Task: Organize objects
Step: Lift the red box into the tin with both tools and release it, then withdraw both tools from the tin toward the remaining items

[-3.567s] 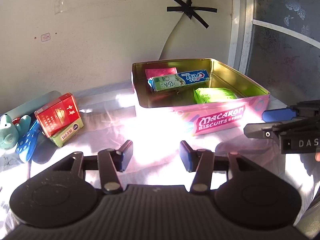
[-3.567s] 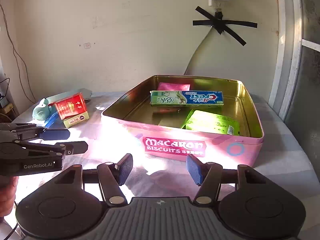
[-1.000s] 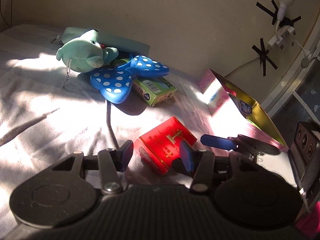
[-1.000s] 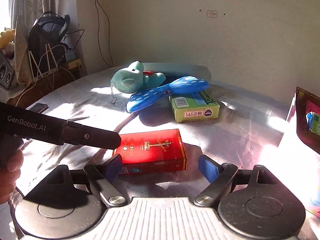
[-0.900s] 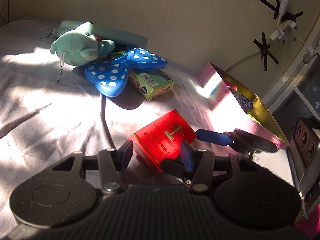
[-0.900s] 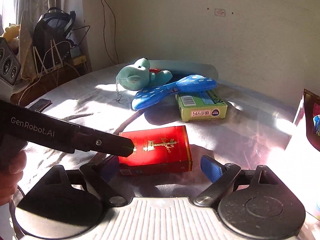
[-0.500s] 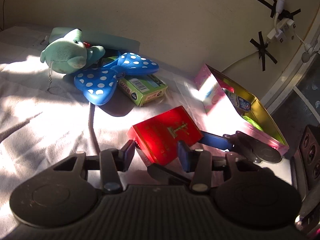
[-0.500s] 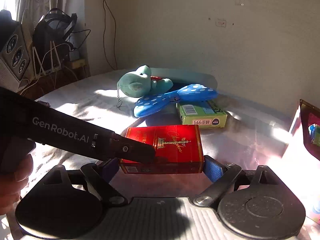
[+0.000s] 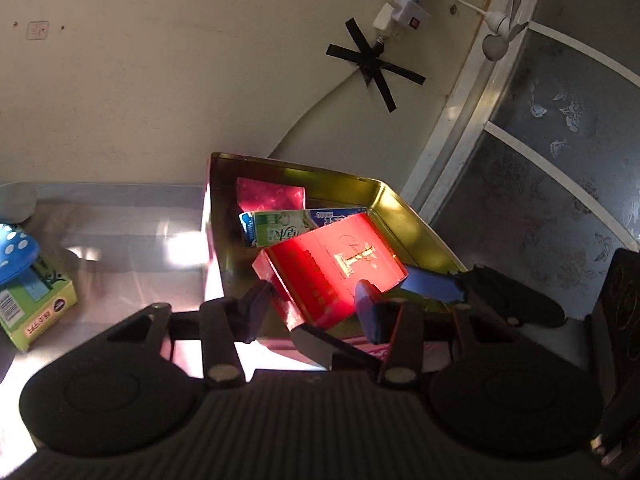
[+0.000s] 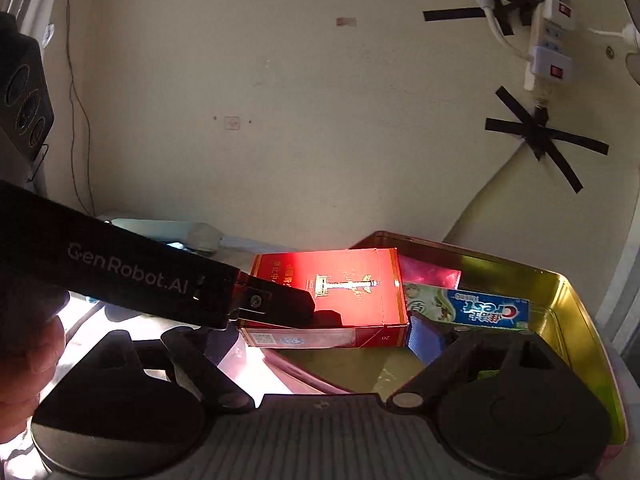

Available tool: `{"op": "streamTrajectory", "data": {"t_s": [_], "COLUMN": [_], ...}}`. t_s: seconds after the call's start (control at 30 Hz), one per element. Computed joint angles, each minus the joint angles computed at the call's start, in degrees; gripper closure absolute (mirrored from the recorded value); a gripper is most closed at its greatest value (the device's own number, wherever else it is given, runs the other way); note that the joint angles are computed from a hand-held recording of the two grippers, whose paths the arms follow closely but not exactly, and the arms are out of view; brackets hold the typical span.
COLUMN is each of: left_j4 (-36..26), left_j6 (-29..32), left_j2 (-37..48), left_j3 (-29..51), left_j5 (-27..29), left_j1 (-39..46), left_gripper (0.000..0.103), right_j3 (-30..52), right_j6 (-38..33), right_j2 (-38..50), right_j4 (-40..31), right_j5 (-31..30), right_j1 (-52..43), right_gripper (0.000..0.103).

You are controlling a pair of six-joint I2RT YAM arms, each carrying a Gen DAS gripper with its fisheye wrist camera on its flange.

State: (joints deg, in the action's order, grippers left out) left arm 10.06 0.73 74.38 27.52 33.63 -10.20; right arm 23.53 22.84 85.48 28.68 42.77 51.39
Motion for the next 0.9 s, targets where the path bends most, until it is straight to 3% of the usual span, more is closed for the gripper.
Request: {"op": "streamTrajectory", "data": {"t_s": [0.1, 0.2, 0.47, 0.7, 0.9], "left_j4": [2.94, 4.55, 6.84, 6.78, 2.46], "left_j6": [-1.41, -1.99, -1.26, 0.09, 2.26], "left_j2": [5.14, 10.04, 13.56, 3.49, -10.89], "left_j3": [2.31, 4.81, 5.81, -0.76, -8.55], "left_j5": [-4.00, -6.48, -10.62, -14.32, -16.99], "left_j1": [-5.13, -7.88, -8.99, -8.17, -6.91], "left_gripper": [0.055, 0.055, 0.055, 0.055, 0.054], "right_j3": [-4.32, -4.63, -5.01, -8.05, -10.76], "right_j6": [-0.33, -1.48, -0.49, 2.23, 12.39], "right_j2": [-1.86, 2.03, 5.43, -0.31, -9.71], "right_j4": [3.83, 8.58, 11.72, 8.80, -1.76], "right_j5": [-7.11, -11.95, -14.16, -5.88, 9.70], "right_j1": [-7.94, -13.34, -16.07, -9.43, 3.28], "right_gripper": [0.019, 0.019, 0.019, 0.021, 0.022]}}
